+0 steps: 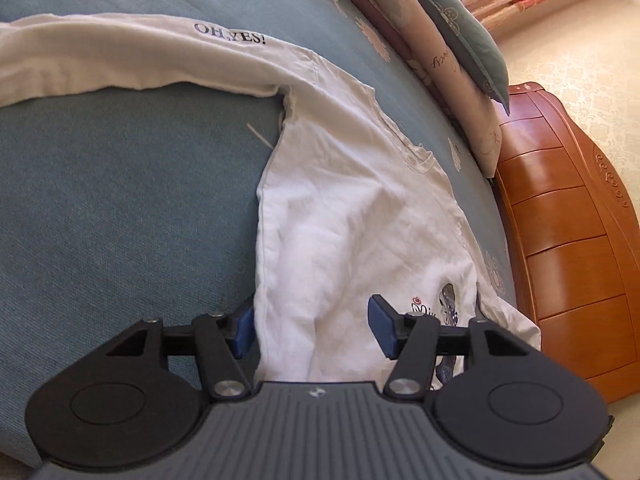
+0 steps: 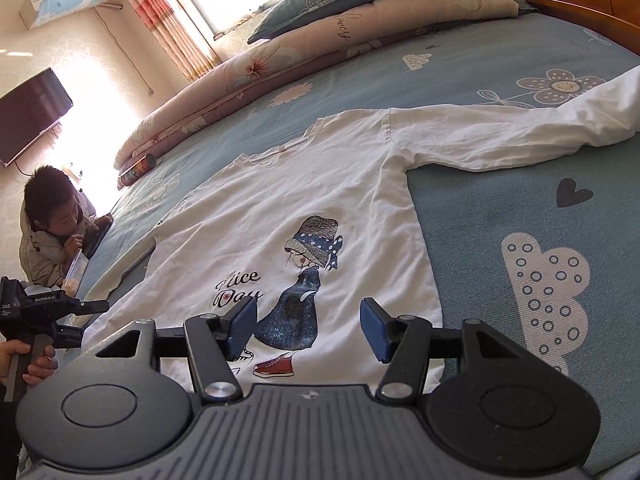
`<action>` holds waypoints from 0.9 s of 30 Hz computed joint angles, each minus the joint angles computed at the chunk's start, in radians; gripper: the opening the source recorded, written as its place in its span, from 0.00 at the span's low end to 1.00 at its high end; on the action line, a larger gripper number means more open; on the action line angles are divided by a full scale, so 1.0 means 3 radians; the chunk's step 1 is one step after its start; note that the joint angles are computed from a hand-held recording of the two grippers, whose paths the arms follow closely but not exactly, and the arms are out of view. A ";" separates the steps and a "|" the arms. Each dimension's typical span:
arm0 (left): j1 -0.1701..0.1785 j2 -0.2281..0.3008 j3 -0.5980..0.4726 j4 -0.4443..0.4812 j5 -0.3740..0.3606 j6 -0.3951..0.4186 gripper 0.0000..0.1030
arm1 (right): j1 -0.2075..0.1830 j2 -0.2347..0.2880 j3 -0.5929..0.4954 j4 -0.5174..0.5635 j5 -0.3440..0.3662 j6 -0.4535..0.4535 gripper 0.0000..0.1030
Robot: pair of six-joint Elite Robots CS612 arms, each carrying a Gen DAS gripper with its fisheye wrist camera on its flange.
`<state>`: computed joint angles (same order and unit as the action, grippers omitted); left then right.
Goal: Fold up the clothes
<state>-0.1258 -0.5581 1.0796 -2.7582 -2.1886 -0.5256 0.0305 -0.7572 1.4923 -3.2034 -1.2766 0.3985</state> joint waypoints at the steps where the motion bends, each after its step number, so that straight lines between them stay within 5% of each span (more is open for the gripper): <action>1: 0.0000 -0.0006 0.0037 -0.0035 -0.0067 -0.0032 0.55 | 0.0009 -0.0012 0.0015 -0.0014 0.0002 -0.0014 0.60; 8: 0.0042 -0.0134 0.0288 -0.0413 -0.0522 -0.0110 0.59 | 0.0029 -0.0124 0.0190 -0.0214 -0.0073 -0.0063 0.63; 13: 0.0088 -0.0295 0.0480 -0.0877 -0.0549 -0.0154 0.64 | 0.0028 -0.0176 0.0290 -0.0279 -0.0128 -0.0025 0.63; 17: 0.0051 -0.0482 0.0638 -0.0972 -0.0091 0.0151 0.68 | 0.0039 -0.0189 0.0309 -0.0280 -0.0121 -0.0058 0.63; 22: -0.0096 -0.0573 0.0651 -0.0522 0.0497 0.0755 0.68 | 0.0058 -0.0170 0.0263 -0.0224 -0.0093 -0.0097 0.63; 27: -0.0182 -0.0517 0.0566 -0.0138 0.0811 0.0835 0.68 | 0.0074 -0.0150 0.0224 -0.0169 0.0023 -0.0159 0.63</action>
<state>-0.1805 -0.7133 1.2495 -2.7996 -1.9454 -0.2752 0.0528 -0.8022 1.5595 -3.2540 -1.2697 0.3506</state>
